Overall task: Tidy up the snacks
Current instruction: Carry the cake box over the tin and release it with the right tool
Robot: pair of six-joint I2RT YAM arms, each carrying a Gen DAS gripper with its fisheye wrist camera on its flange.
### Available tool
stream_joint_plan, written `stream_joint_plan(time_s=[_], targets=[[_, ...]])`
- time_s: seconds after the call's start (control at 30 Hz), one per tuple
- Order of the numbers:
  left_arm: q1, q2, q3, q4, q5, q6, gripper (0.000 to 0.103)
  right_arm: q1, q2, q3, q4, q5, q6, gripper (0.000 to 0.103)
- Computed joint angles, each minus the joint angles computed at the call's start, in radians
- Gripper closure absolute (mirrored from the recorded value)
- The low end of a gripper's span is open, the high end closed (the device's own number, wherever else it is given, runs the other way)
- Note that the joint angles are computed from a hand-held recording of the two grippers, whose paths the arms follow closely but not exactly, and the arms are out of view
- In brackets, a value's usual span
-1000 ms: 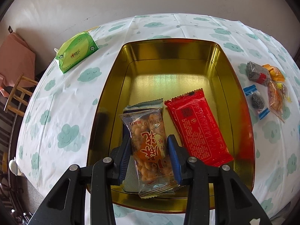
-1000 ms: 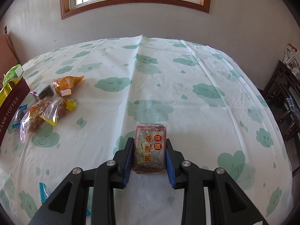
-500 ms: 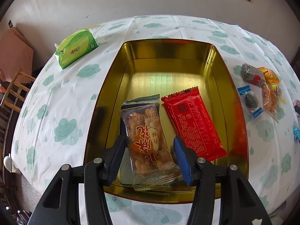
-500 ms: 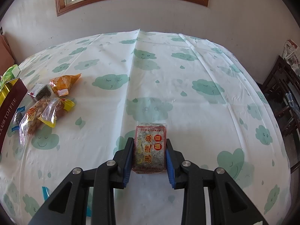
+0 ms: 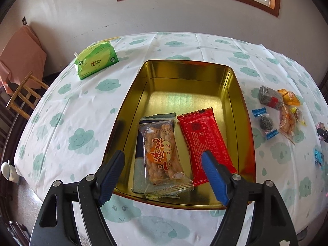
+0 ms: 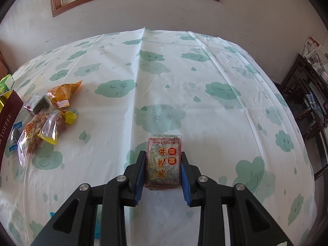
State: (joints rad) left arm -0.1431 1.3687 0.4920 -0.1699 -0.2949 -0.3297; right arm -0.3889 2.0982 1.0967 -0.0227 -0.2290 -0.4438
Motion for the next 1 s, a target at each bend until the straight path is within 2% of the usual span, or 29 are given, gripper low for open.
stream_joint_plan(time_s=[0.2,0.47,0.73,1.0], targets=[[-0.058,-0.065,-0.031,-0.001,-0.126,-0.071,0.028,0.007,-0.072,-0.061,0.039,-0.021,0.052,0.073],[-0.017,-0.161,-0.068,0.001,-0.087,-0.056,0.025,0.119,-0.253,-0.175,0.008,-0.096,0.081,0.073],[0.100,-0.260,-0.117,-0.031,-0.033,-0.037,0.024,0.382,-0.433,-0.319,-0.021,-0.165,0.135,0.073],[0.252,-0.360,-0.161,-0.082,0.010,0.015,0.024,0.654,-0.472,-0.343,-0.019,-0.153,0.226,0.073]])
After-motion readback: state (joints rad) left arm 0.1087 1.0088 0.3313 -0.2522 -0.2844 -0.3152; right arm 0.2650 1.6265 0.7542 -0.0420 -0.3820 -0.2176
